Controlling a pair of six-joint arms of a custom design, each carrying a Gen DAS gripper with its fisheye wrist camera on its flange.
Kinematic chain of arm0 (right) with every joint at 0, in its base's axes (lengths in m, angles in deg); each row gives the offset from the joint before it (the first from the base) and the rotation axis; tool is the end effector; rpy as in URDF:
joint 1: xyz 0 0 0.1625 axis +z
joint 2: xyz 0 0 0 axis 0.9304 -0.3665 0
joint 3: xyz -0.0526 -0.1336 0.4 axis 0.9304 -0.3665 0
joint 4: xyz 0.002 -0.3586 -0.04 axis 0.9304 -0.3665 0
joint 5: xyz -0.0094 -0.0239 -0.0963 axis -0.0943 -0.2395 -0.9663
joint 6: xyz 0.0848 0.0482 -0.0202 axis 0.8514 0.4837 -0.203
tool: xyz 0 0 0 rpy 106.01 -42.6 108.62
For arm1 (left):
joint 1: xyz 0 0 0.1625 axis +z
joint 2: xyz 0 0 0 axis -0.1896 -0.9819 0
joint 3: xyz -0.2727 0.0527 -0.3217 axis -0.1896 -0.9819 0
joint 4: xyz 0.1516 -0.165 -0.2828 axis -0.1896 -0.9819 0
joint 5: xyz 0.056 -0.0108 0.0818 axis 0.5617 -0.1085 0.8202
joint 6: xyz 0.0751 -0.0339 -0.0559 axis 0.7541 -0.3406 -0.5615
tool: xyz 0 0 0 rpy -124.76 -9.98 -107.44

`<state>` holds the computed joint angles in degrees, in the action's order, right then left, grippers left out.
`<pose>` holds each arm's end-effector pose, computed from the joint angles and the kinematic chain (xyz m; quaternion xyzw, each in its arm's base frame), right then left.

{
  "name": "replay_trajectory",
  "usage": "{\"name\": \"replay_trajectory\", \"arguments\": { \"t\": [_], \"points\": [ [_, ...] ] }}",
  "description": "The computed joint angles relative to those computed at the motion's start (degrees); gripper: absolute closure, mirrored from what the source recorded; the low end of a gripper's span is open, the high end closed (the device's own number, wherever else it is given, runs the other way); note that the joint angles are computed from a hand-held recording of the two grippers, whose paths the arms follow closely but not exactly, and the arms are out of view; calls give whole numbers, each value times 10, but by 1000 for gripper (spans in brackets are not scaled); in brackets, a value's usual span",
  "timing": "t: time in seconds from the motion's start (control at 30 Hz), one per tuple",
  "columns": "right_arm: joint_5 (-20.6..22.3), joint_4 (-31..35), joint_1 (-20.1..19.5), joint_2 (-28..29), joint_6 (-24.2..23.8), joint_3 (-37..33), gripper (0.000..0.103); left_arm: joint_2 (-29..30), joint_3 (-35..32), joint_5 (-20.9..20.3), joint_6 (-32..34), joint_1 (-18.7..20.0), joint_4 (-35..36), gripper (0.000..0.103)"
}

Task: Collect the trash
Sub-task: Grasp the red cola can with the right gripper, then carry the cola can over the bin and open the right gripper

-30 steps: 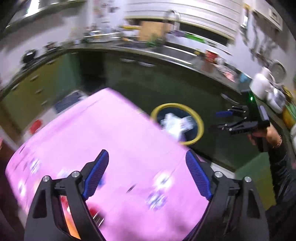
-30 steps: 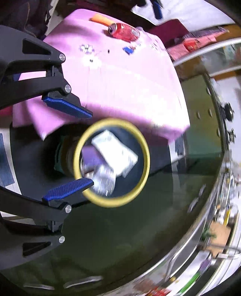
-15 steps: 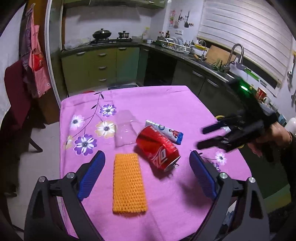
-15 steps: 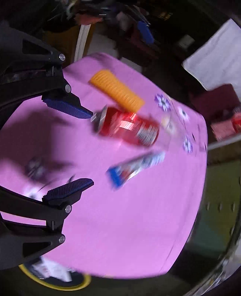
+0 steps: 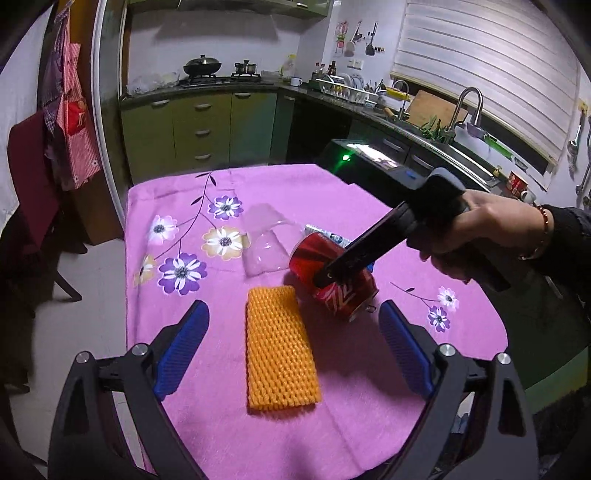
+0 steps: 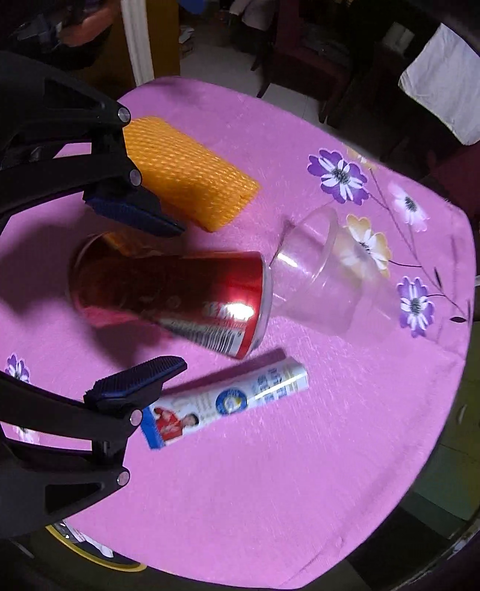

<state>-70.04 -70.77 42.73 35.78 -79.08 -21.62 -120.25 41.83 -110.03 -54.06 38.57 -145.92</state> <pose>0.3397 -0.6524 0.1713 0.4210 -0.8512 -0.1655 0.2662 -0.3125 -0.4103 0.2621 0.0749 0.8648 -0.3858 0.3126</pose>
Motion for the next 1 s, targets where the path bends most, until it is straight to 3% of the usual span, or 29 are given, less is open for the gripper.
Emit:
{"name": "replay_trajectory", "arguments": {
  "t": [0.4,0.57,1.0],
  "points": [
    [-34,-36,-2,16,17,30,49,-20,21,-3,-17,-9,10,14],
    [-38,-50,-2,18,0,40,51,-20,20,-6,-31,-9,24,14],
    [55,-34,-34,-55,-32,67,51,5,2,-25,-1,8,11,14]
  ]
}}
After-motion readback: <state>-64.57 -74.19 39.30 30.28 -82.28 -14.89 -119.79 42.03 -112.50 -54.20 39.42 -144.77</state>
